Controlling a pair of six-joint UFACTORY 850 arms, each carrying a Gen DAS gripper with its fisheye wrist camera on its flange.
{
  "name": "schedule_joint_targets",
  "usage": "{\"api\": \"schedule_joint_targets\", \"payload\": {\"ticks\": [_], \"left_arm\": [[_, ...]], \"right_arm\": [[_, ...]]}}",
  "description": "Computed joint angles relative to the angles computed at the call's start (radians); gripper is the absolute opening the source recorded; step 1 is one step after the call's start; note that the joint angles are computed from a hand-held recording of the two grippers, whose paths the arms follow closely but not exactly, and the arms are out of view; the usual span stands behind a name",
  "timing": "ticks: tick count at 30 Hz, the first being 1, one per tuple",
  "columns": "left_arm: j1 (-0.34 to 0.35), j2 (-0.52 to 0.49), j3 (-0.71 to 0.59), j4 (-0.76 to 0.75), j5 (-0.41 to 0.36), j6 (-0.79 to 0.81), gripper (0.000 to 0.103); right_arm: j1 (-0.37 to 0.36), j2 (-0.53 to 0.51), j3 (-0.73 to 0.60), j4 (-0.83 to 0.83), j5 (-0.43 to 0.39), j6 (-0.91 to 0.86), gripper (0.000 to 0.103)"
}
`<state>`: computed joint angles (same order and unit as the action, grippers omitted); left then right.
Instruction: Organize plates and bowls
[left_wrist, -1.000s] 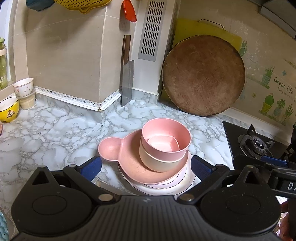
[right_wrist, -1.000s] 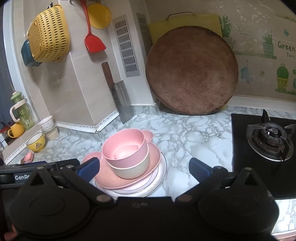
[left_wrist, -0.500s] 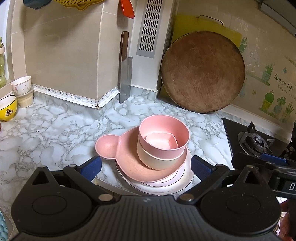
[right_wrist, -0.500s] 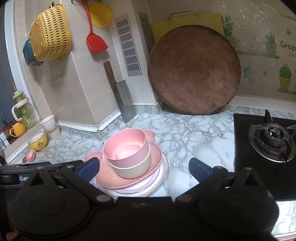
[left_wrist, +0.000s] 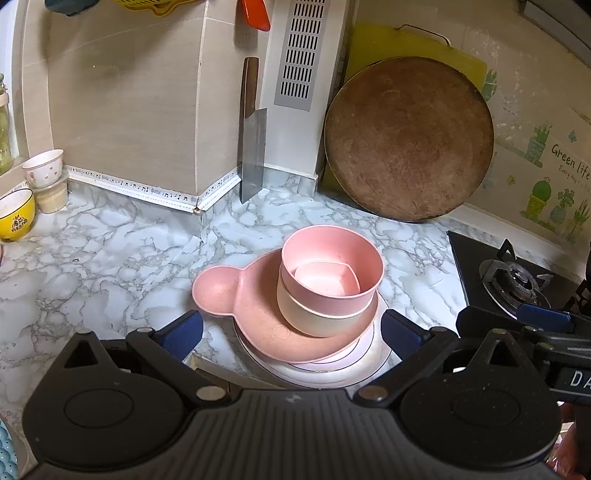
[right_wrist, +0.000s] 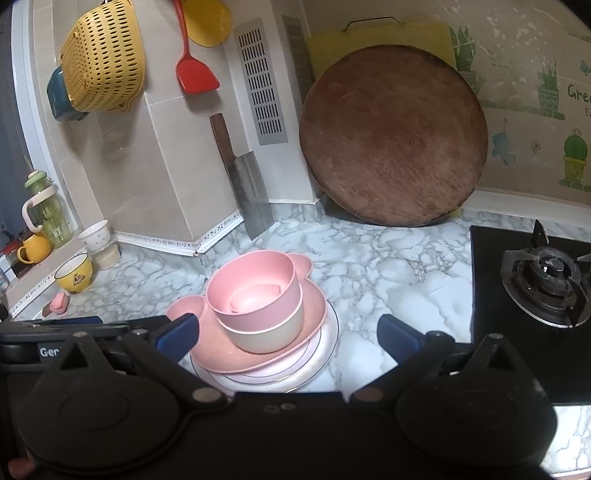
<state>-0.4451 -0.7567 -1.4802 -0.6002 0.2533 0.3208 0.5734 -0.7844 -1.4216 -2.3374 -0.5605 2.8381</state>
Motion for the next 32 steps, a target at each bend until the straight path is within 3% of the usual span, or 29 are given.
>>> {"api": "schedule_joint_targets", "payload": {"ticks": [32], "left_arm": [[0.019,-0.034,-0.053,0.043,-0.113,-0.05,0.103]], "right_arm": [[0.002,-0.018,-0.038,0.126,0.043,-0.098,0.103]]}}
